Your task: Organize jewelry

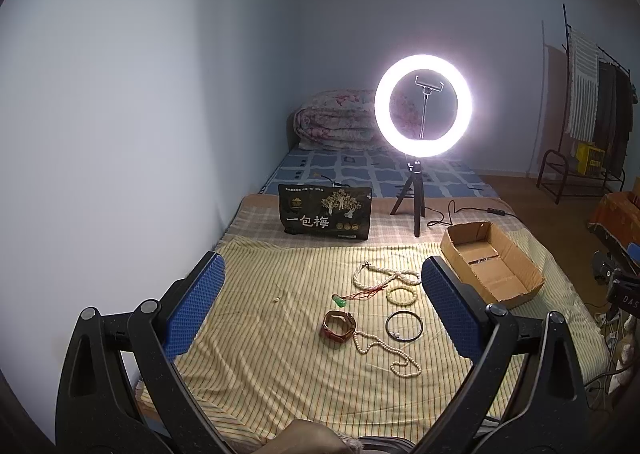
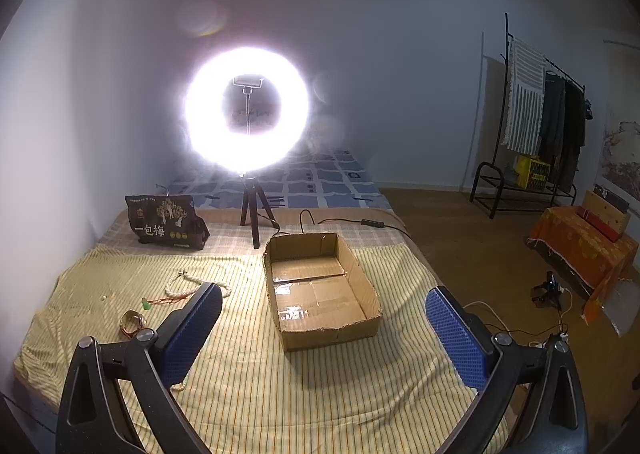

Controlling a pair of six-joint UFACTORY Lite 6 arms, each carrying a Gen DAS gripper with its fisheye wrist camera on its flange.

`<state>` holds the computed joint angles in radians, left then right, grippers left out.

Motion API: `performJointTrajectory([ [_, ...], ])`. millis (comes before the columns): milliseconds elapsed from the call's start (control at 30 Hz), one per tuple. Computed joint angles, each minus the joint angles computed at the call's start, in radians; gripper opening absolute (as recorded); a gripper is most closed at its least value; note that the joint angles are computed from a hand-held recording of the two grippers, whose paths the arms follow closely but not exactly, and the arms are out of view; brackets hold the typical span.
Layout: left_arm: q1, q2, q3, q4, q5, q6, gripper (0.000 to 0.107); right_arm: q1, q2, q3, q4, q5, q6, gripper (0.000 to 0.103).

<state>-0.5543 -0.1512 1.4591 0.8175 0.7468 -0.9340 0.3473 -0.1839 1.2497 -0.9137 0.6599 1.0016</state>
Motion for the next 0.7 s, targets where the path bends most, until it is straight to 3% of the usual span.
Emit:
performJointTrajectory([
  [700,0.004,0.0,0.01,-0.008,-0.002,0.009,0.1,0.002,0.0,-0.007,-0.017,-0.004,0.014,0.103],
])
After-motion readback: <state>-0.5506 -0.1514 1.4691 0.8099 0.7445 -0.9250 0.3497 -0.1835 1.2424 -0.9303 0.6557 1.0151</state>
